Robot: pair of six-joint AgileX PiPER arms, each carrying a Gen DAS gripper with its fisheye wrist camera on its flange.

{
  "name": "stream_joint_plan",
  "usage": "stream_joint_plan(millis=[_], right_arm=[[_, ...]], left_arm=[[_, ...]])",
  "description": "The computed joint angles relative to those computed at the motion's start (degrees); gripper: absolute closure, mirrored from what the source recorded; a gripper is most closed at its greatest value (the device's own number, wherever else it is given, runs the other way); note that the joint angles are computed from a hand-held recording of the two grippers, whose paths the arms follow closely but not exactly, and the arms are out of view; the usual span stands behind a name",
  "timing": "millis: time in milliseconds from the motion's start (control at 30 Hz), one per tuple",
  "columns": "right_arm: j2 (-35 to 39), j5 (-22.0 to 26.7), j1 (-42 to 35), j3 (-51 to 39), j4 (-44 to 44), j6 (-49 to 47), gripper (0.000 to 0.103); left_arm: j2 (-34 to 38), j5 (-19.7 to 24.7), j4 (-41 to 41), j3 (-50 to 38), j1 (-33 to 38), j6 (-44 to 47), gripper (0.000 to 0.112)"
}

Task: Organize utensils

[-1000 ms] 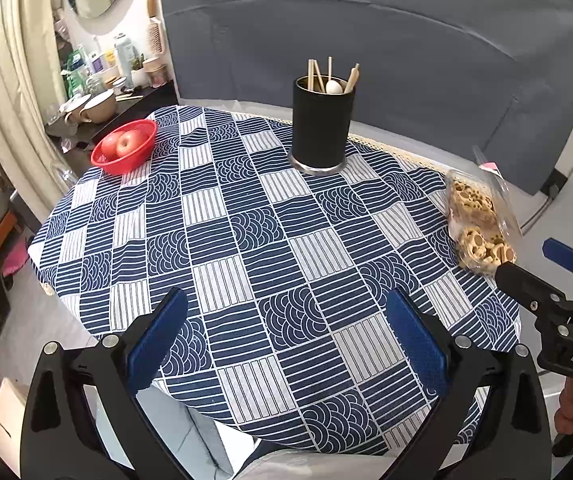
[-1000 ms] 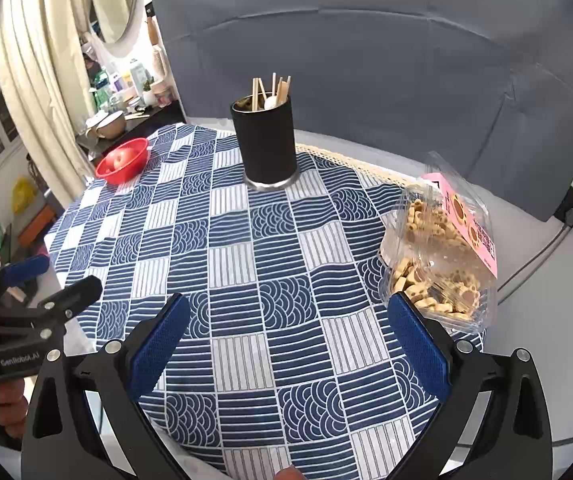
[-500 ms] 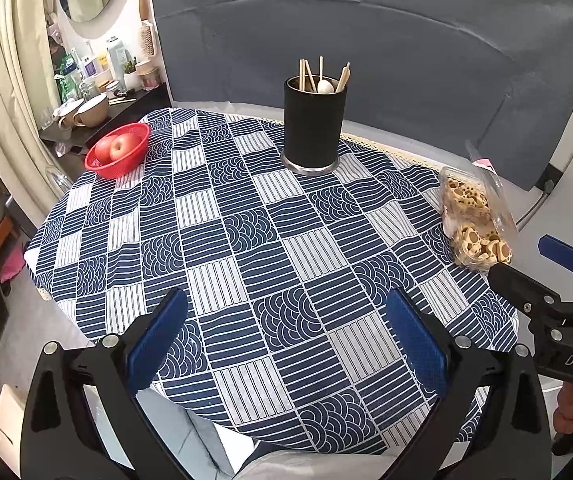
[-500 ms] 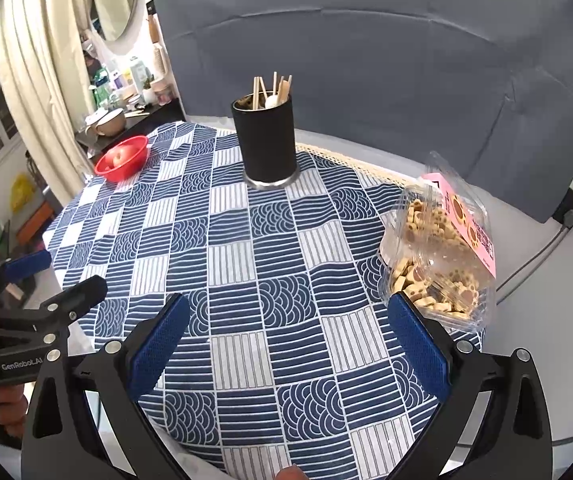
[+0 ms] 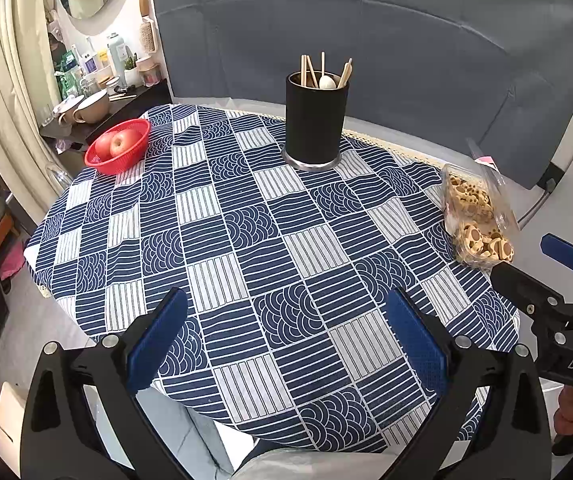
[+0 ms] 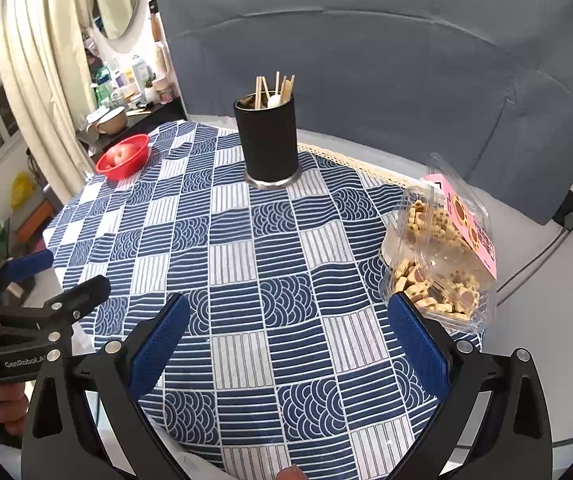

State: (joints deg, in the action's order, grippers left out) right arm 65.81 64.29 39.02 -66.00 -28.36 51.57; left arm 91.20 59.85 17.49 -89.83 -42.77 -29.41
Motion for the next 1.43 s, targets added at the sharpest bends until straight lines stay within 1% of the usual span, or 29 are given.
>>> stream_joint_plan(millis=[600, 833, 1033, 1100, 1300, 1367, 1433], right_arm=[[0.20, 0.35, 0.66, 0.03, -0.46, 1.21, 0.008], [0.51, 1.10, 1.47, -0.10, -1.16, 2.06, 0.008], [0.47, 1.22, 0.71, -0.05, -1.12, 1.71, 0.008], [0.50, 0.95, 0.24, -0.01, -0.87, 1.35, 0.008], [1.13, 0.06, -1.30, -0.31, -0.01, -0.76, 0.008], [1.25, -1.02, -2.48, -0.15, 0.66, -2.23, 0.008], [1.55, -3.18, -4.79, 0.50, 2.16, -5.25, 0.008]], left_arm=[[-0.16, 0.04, -0.18, -0.07, -0.30, 1.34, 0.015], [0.17, -0.13, -2.55, -0.54, 1.22, 2.76, 0.015], [0.68, -0.45, -3.75, -1.13, 1.88, 3.96, 0.015], [0.72, -0.91, -5.09, -1.19, 2.51, 5.20, 0.015], [1.68, -0.89, -5.44, -2.30, 2.70, 6.28, 0.015], [2.15, -0.93, -5.21, -2.73, 2.78, 6.48, 0.015], [2.60, -1.50, -5.61, -3.07, 3.53, 7.61, 0.015]])
